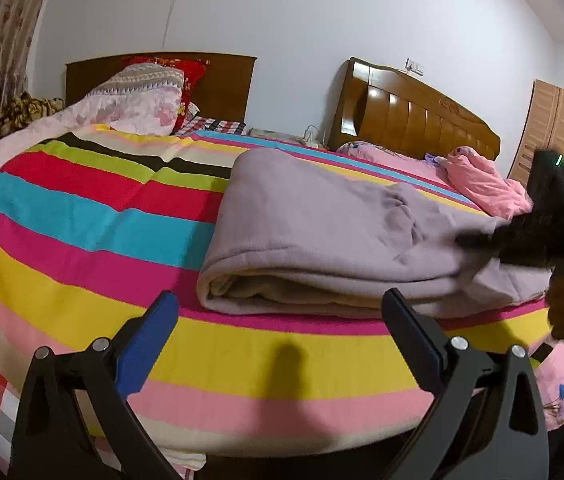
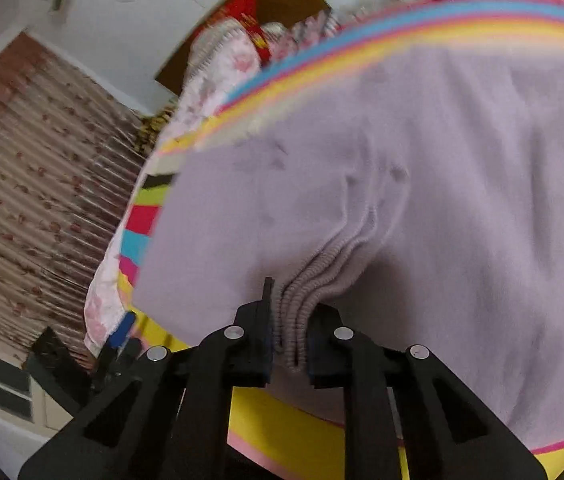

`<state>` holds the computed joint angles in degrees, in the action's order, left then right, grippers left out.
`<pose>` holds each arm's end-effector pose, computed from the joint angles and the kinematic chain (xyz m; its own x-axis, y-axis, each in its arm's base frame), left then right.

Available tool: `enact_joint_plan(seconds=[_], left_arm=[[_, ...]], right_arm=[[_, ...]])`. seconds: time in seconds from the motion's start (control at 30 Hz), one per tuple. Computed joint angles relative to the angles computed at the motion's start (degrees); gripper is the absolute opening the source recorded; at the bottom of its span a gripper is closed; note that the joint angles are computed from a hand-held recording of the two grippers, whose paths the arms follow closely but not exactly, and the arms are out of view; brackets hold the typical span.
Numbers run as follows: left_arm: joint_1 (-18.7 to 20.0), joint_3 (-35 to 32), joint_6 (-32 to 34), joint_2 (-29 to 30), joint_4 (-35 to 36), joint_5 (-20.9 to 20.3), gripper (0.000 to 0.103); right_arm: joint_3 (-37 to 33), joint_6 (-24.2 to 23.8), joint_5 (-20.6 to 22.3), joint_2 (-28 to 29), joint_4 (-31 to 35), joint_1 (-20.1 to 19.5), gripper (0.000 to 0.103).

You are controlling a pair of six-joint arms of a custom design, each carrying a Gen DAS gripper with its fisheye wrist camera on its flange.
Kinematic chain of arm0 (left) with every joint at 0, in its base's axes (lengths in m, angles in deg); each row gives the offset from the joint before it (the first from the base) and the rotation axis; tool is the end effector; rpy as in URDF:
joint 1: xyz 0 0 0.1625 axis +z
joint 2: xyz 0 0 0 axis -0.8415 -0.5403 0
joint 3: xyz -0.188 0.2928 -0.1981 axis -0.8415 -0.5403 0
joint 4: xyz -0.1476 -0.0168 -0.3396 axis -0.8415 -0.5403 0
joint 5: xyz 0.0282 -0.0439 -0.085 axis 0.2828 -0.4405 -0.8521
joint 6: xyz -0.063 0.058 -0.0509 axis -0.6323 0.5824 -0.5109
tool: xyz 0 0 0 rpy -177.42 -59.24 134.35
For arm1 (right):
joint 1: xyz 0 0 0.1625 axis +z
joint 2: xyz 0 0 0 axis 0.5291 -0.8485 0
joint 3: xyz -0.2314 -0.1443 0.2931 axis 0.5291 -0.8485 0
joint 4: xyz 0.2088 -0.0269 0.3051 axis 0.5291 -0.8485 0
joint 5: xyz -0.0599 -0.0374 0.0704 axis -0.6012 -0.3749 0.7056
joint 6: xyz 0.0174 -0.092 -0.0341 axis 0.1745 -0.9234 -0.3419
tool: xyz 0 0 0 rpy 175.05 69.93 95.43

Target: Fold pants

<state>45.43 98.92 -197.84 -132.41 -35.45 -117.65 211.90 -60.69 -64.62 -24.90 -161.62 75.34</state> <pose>-0.2027 -0.1713 0.1877 -0.8376 -0.0914 -0.5385 0.4235 0.5140 -0.7460 0.2332 -0.3209 0.1601 -0.8942 -0.4325 0.1154 -0.4457 0.8366 -0.3185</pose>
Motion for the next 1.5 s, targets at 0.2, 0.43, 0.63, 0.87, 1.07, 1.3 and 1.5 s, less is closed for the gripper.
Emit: enact_joint_plan(seconds=[0.2,0.43,0.63,0.87,1.07,1.3,1.5], left_arm=[[7.75,-2.45,6.40,3.28,-5.83,5.41,0.101],[18.91,-9.32,-0.10,4.71,6.73,5.71,0.101],[14.14,-4.03,-5.11,-8.21,8.81,3.02,0.102],[15.33,-5.51,-2.93,-1.59,7.90,1.54,0.102],[16.46,-6.18,-1.20,-0.12,8.22,1.16,0.102],[17.88,-6.88,0.81,1.39,7.50,1.06,0.102],[18.63,-7.36,3.13,2.47,7.20,0.69,0.102]], right_arm=[[-13.91,-5.19,-3.18,4.94,1.45,14.75,0.015],[-22.62,-9.61,-1.98,6.72,2.04,19.71,0.014],[-8.29,-7.16,-2.32,0.59,-2.93,6.04,0.014],[2.77,-8.17,-2.84,4.77,-12.82,-5.74,0.014],[2.95,-7.91,-0.13,3.72,-11.60,-7.51,0.014],[4.10,-7.30,1.33,0.18,-10.31,-7.08,0.014],[5.51,-7.56,0.36,2.68,-13.38,-8.63,0.014]])
